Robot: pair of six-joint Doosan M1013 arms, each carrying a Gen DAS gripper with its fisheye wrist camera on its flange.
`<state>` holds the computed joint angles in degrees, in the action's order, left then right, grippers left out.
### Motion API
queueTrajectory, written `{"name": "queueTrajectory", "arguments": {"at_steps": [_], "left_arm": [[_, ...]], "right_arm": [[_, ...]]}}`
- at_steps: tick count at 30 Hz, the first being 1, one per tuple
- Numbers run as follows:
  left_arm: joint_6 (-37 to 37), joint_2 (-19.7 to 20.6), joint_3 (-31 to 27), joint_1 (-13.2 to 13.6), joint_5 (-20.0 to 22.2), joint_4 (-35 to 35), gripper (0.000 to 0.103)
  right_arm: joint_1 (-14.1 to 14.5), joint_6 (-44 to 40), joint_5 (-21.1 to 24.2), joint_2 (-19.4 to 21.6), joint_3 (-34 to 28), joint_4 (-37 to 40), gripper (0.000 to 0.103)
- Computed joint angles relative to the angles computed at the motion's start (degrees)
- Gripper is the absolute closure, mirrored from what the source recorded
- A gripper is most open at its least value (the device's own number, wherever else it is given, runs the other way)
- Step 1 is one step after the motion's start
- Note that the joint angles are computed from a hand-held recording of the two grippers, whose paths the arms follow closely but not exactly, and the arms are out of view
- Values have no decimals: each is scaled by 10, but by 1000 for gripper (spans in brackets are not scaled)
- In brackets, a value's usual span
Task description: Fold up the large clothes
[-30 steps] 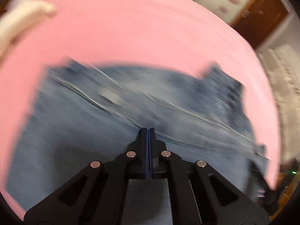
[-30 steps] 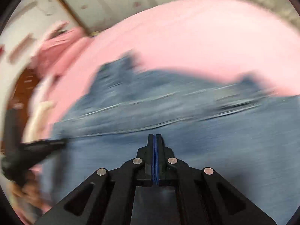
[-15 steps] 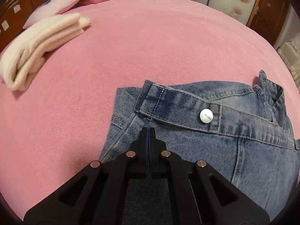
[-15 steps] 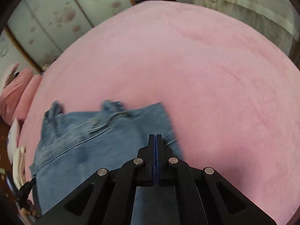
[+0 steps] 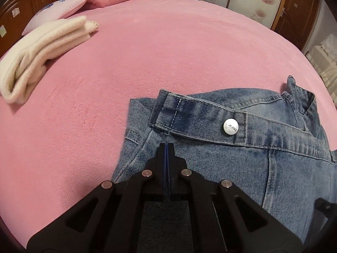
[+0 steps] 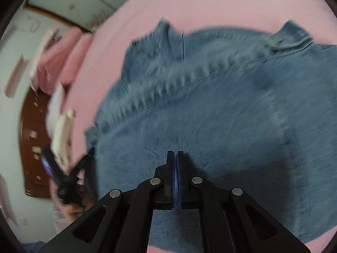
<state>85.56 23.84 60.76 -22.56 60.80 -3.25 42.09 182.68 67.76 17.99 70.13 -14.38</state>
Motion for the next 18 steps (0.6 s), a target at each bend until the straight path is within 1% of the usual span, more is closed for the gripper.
{"name": "queueTrajectory", "arguments": {"at_steps": [3,5,6,7,8,10,11,12,13,14,15,17,18], "left_arm": [[10,-7,17,3,-25,-13,102],[10,-12,26,2,-36,-10,102],[9,-11,25,1,-36,-6,102],[4,-7,19,-2,-29,6,102],[-1,-6,14,-6,-21,20,102],[-8,1,-7,-20,13,68,102],[-14,6,-21,-26,38,94,102],[-19,9,-36,-28,68,104,102],[-30,5,-44,-24,90,83,102],[-33,-5,-41,-16,94,47,101],[-38,-23,-29,-2,94,-2,97],[-57,-52,-5,15,95,-37,71],[-78,-75,19,26,87,-51,43]], "right_arm": [[-1,-41,46,36,-37,-2,103],[-6,-42,45,44,-42,8,103],[-10,-44,43,48,-44,18,103],[-15,-55,51,55,-54,31,103],[-19,-73,62,60,-62,37,103],[-25,-110,97,79,-87,42,103],[-24,-132,132,97,-116,37,103],[-24,-142,152,107,-130,34,103],[-23,-146,179,122,-154,29,103],[-22,-144,191,132,-168,25,103],[-21,-147,202,144,-184,22,103],[-21,-144,208,159,-203,15,103],[-20,-139,202,160,-203,12,103]]}}
